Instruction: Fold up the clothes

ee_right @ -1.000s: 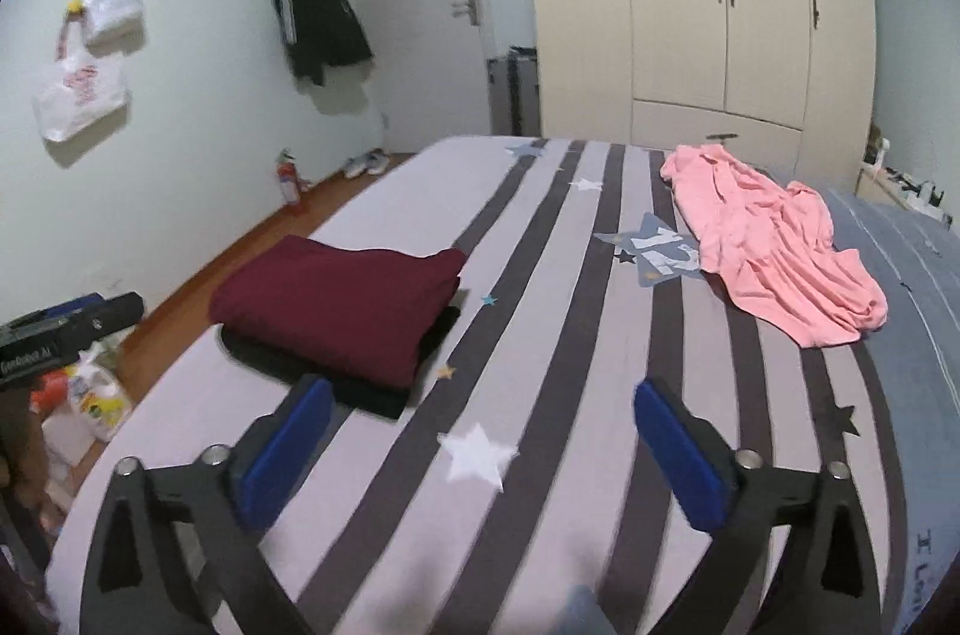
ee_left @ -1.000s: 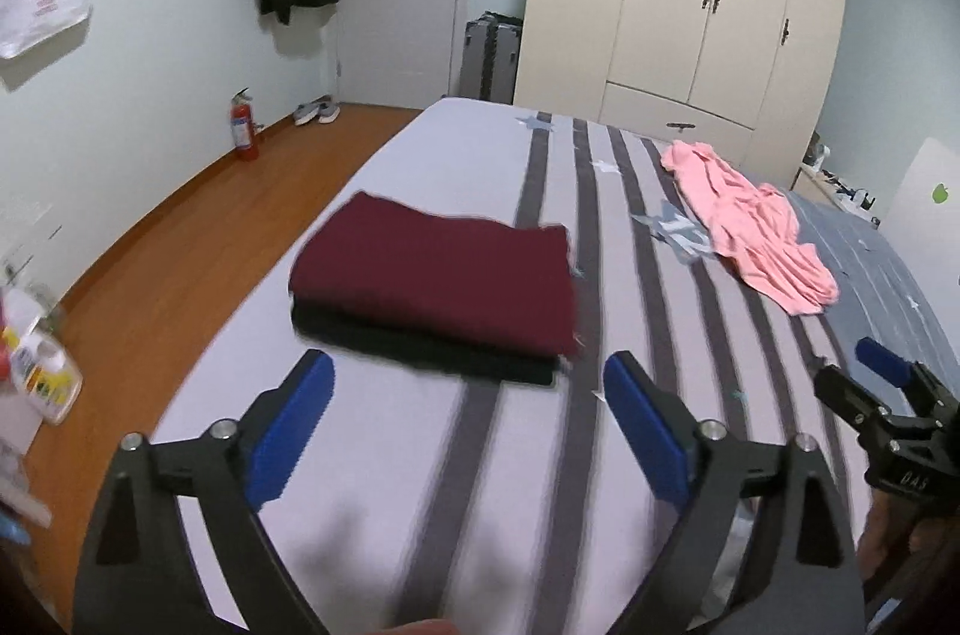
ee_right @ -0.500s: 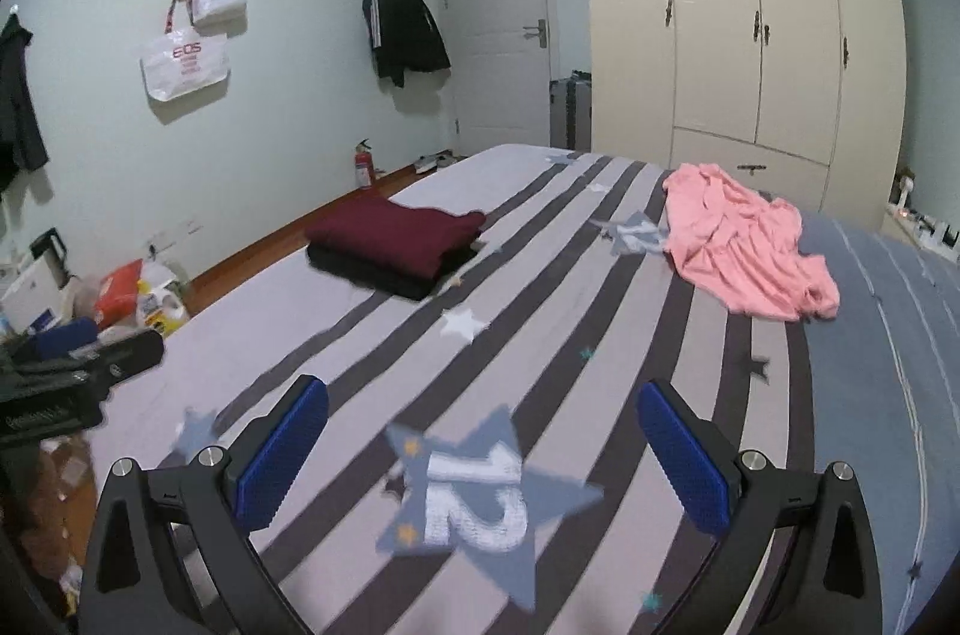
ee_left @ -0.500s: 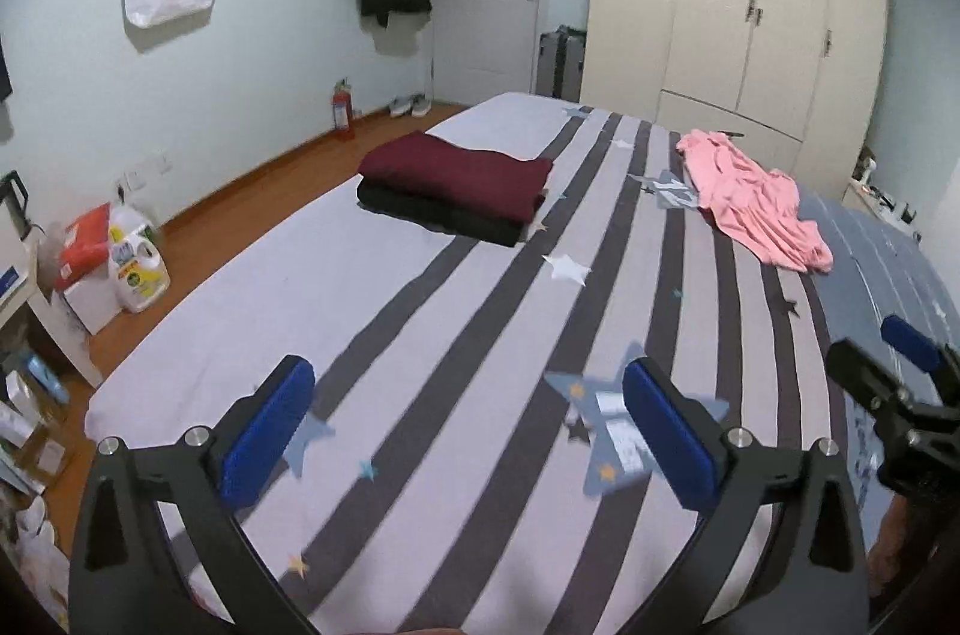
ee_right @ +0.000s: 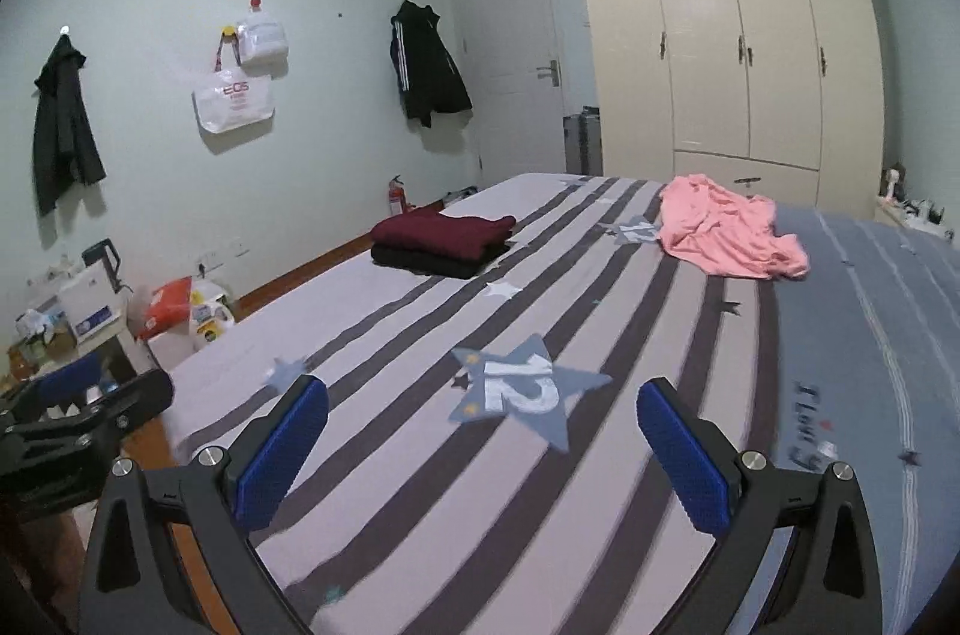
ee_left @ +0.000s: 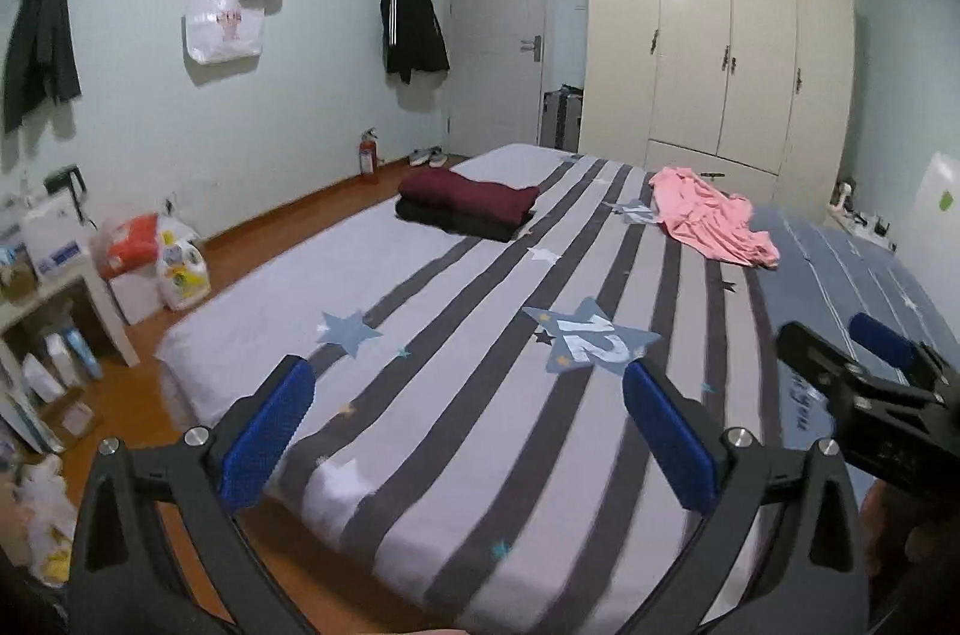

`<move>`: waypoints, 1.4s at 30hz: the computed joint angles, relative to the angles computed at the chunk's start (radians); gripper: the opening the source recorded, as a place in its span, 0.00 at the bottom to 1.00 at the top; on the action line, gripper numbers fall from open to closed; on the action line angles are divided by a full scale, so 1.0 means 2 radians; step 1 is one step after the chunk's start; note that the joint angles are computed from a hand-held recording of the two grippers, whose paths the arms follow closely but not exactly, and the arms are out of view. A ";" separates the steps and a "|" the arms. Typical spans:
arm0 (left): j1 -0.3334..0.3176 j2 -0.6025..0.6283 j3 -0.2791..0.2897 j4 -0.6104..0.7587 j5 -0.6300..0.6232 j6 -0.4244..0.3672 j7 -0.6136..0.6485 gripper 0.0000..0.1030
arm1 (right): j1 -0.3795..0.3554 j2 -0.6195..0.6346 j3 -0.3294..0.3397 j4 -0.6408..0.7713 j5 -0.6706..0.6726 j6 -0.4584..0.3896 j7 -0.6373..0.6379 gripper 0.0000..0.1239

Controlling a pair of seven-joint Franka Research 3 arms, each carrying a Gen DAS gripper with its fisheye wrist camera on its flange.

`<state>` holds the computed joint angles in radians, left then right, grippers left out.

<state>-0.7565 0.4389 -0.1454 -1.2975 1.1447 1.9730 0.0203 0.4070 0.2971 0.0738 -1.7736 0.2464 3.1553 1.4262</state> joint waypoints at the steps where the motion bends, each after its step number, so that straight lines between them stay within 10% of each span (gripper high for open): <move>1: -0.008 -0.004 -0.003 0.003 -0.001 -0.013 0.000 0.99 | -0.004 -0.026 0.005 -0.020 0.005 -0.010 -0.001 0.82; 8: -0.049 -0.026 -0.018 0.023 0.012 -0.089 -0.009 0.99 | -0.024 -0.149 0.037 -0.104 0.090 -0.032 -0.058 0.82; 13: -0.054 -0.040 -0.027 0.014 0.023 -0.103 -0.025 0.99 | -0.028 -0.189 0.042 -0.139 0.015 -0.019 -0.004 0.82; 42: -0.052 -0.027 -0.027 0.025 0.034 -0.098 -0.017 0.99 | -0.012 -0.198 0.025 -0.142 0.007 -0.028 -0.014 0.82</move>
<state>-0.8603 0.3846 -0.1989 -1.2467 1.2131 1.7775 -0.0138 0.3835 -0.0993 0.1241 -2.0575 0.2606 3.0984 1.3991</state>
